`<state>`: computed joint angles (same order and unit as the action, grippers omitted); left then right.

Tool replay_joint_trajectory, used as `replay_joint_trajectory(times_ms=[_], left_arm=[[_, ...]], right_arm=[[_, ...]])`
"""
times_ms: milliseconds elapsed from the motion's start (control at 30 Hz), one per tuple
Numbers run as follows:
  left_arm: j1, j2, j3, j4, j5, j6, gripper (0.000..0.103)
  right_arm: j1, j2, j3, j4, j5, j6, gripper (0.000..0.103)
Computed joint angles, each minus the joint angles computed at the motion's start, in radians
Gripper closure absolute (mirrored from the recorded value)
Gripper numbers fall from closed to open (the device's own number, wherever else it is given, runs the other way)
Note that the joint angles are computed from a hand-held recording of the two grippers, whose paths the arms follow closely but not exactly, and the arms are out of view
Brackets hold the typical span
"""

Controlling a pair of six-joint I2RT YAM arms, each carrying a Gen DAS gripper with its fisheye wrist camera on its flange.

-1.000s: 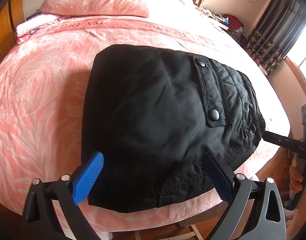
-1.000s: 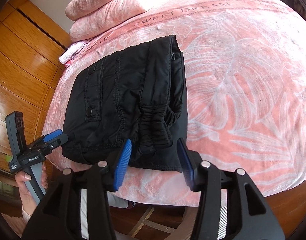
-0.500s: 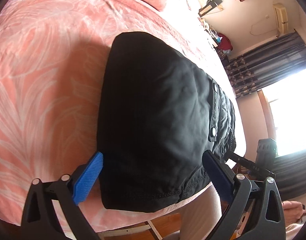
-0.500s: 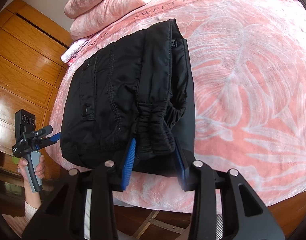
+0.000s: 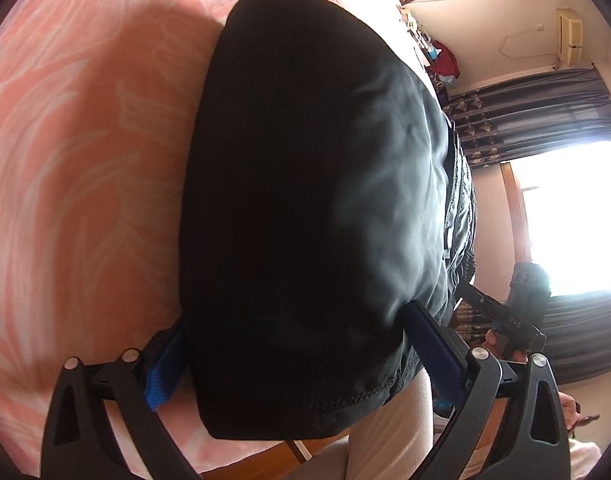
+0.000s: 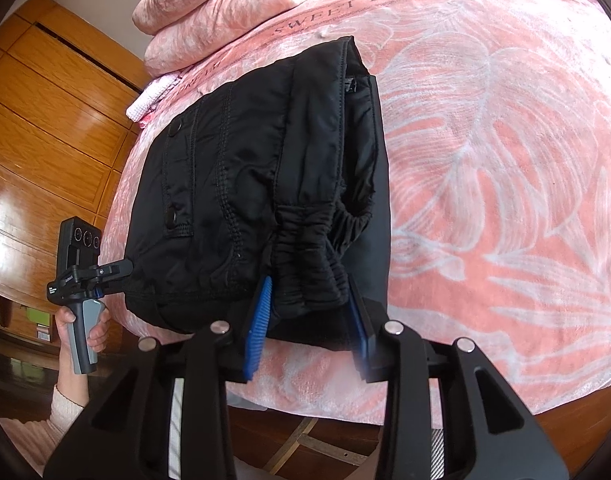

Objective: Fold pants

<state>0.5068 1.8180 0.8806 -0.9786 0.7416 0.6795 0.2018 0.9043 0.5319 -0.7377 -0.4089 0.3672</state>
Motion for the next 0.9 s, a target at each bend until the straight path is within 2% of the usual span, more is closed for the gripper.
replay_joint_trajectory(times_ms=[167, 333, 400, 433, 533, 700, 767, 900], left_arm=[[-0.055, -0.022, 0.000, 0.045, -0.010, -0.100, 0.006], [0.014, 0.019, 0.044, -0.050, 0.027, -0.094, 0.032], [0.015, 0.012, 0.029, -0.042, 0.030, -0.091, 0.034], [0.012, 0.010, 0.026, -0.036, 0.029, -0.097, 0.034], [-0.002, 0.015, 0.032, -0.037, 0.026, -0.109, 0.033], [-0.032, 0.038, 0.063, -0.049, 0.023, -0.124, 0.029], [-0.046, 0.048, 0.074, -0.049, 0.014, -0.134, 0.025], [-0.114, -0.037, 0.045, 0.024, -0.041, -0.199, 0.016]], right_arm=[[-0.034, 0.009, -0.007, 0.005, -0.030, -0.027, 0.067], [-0.059, -0.050, -0.007, -0.036, -0.030, -0.074, 0.051], [-0.152, -0.082, -0.019, -0.067, -0.117, -0.125, 0.045], [-0.221, -0.075, -0.020, -0.083, -0.179, -0.165, 0.040], [-0.345, -0.013, -0.018, -0.105, -0.291, -0.239, 0.038], [-0.383, 0.103, -0.034, -0.051, -0.358, -0.265, 0.038], [-0.372, 0.130, -0.043, -0.029, -0.354, -0.262, 0.038], [-0.388, 0.145, -0.069, -0.017, -0.375, -0.287, 0.035]])
